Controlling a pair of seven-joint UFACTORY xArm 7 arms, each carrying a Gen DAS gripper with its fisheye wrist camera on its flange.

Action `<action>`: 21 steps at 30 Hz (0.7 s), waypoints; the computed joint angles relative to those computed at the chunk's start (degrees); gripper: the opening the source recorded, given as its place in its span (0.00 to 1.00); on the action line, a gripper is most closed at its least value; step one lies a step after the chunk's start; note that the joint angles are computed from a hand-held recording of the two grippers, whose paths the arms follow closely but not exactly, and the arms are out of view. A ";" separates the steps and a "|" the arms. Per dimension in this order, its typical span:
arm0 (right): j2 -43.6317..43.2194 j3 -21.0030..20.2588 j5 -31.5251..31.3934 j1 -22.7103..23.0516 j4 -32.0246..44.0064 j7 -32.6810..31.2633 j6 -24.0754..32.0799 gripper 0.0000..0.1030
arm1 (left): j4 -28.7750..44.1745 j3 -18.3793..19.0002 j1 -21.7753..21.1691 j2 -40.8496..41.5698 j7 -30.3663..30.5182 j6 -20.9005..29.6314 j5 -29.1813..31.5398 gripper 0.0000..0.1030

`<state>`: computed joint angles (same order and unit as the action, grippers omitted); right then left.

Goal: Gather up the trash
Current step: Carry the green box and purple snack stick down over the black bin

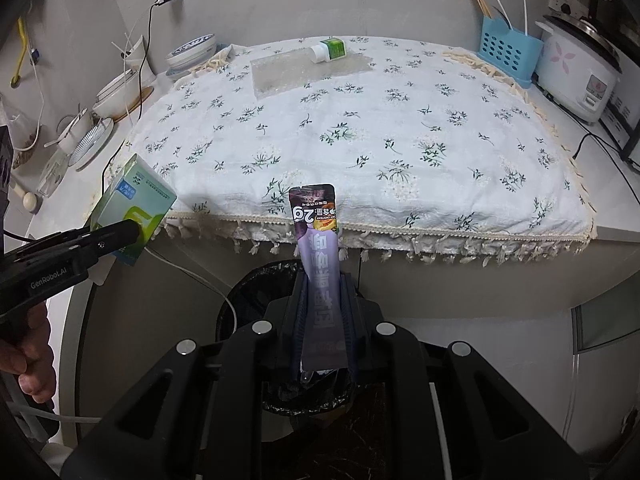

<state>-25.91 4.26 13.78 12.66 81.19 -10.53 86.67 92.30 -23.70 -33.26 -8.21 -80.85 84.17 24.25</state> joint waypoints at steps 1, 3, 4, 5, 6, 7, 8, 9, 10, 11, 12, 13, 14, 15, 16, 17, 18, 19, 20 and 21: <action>-0.65 0.00 0.16 0.12 -0.92 -0.11 0.05 0.15 | -0.70 0.00 -0.10 -0.28 -0.16 -0.34 -0.32 0.41; -1.83 0.05 0.40 0.39 -2.70 -0.40 0.24 0.15 | -2.31 -0.06 -0.21 -0.86 -0.52 -1.28 -1.03 0.41; -2.34 0.07 0.43 0.48 -3.44 -0.52 0.32 0.15 | -3.23 -0.09 -0.23 -1.20 -0.75 -1.91 -1.39 0.41; -2.86 0.12 0.52 0.61 -4.17 -0.61 0.39 0.15 | -4.11 -0.17 -0.24 -1.48 -1.01 -2.46 -1.79 0.41; -3.39 0.16 0.57 0.74 -5.01 -0.80 0.38 0.15 | -4.82 -0.25 -0.21 -1.72 -1.19 -2.92 -2.06 0.41; -3.76 0.22 0.52 0.81 -5.59 -0.91 0.36 0.15 | -5.66 -0.37 -0.18 -1.92 -1.37 -3.42 -2.21 0.41; -4.15 0.28 0.49 0.87 -6.32 -0.99 0.25 0.15 | -6.44 -0.43 -0.14 -2.04 -1.52 -3.86 -2.49 0.41; -4.57 0.33 0.50 0.91 -7.01 -0.95 0.11 0.15 | -7.23 -0.40 -0.09 -2.26 -1.65 -4.42 -2.89 0.41; -4.90 0.36 0.46 0.92 -7.78 -0.94 -0.09 0.15 | -8.26 -0.36 -0.03 -2.53 -1.87 -5.17 -3.30 0.41; -5.22 0.41 0.38 0.92 -8.56 -0.91 -0.30 0.15 | -9.15 -0.38 0.04 -2.68 -2.07 -5.78 -3.61 0.41; -5.41 0.50 0.24 0.93 -9.11 -0.86 -0.46 0.15 | -9.88 -0.36 0.13 -2.84 -2.12 -6.27 -3.85 0.41; -5.64 0.61 0.03 0.92 -9.81 -0.81 -0.67 0.15 | -10.58 -0.35 0.22 -2.91 -2.25 -6.79 -4.09 0.41; -5.87 0.68 -0.08 0.94 -10.54 -0.72 -0.77 0.15 | -11.40 -0.26 0.30 -2.92 -2.29 -7.39 -4.54 0.41; -5.99 0.73 -0.12 0.98 -11.05 -0.64 -0.83 0.15 | -11.73 -0.21 0.36 -2.74 -2.31 -7.55 -5.02 0.41; -6.15 0.80 -0.17 1.02 -11.67 -0.51 -0.90 0.15 | -12.32 -0.07 0.40 -2.75 -2.35 -7.99 -5.53 0.41; -6.32 0.89 -0.31 1.07 -12.18 -0.46 -1.01 0.15 | -12.84 -0.04 0.43 -2.75 -2.49 -8.38 -5.73 0.41; -6.48 0.98 -0.44 1.13 -12.66 -0.45 -1.20 0.15 | -13.10 -0.06 0.46 -2.64 -2.44 -8.40 -5.69 0.41; -6.66 1.03 -0.48 1.19 -13.24 -0.42 -1.45 0.15 | -13.27 -0.03 0.49 -2.51 -2.34 -8.44 -5.65 0.41; -6.80 1.04 -0.50 1.23 -13.78 -0.37 -1.70 0.15 | -13.51 0.09 0.53 -2.48 -2.23 -8.60 -5.72 0.41; -6.81 1.14 -0.57 1.26 -14.30 -0.25 -1.97 0.15 | -13.98 0.27 0.59 -2.49 -2.18 -8.99 -5.86 0.41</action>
<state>-32.72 5.40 13.21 13.92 66.89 -10.78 84.70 78.33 -23.43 -32.67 -10.70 -83.03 75.18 18.39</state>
